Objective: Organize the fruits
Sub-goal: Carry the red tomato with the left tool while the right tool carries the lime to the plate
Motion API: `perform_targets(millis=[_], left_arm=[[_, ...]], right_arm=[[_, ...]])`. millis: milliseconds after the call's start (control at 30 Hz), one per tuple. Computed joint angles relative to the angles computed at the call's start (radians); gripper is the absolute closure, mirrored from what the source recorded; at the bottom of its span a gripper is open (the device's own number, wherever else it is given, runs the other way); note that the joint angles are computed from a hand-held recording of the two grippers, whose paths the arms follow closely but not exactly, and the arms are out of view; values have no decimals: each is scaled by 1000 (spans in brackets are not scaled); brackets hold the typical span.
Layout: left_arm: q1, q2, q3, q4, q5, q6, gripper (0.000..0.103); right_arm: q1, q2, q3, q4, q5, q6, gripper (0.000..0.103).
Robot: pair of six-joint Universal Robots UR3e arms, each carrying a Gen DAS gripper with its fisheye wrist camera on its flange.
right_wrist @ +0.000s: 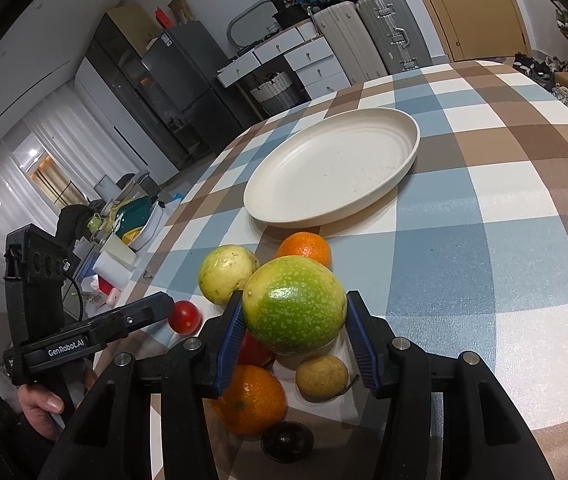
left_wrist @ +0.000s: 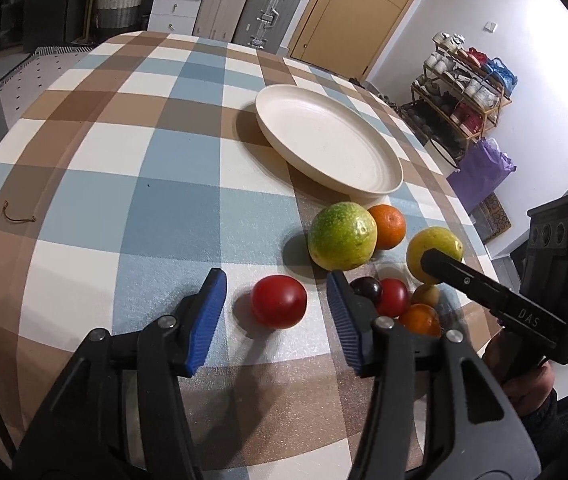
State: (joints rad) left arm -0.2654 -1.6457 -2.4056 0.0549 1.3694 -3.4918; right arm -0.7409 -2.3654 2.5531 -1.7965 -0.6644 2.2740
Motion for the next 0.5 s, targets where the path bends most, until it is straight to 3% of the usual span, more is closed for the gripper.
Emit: perform_targets(millis=[167,233,267,300,500], left_arm=[[-14,-50,28,2,2,8,55],[-15,-65,41,-3,-7,15,61],[-17,-73,49,-9,-6,17,72],[-14,-80,59,-23,-15,24,75],[5,-56,102,-92,-40,41,75]], right_arm=[[-2,-5,1,9,5,0,53],[-6,-13,-1,26,7,-8,53],[-9,-16,-2,33,8,-12,53],[-10,-15,-4,37,9,-14,53],[-16,-3,-36,58,21,-25,53]])
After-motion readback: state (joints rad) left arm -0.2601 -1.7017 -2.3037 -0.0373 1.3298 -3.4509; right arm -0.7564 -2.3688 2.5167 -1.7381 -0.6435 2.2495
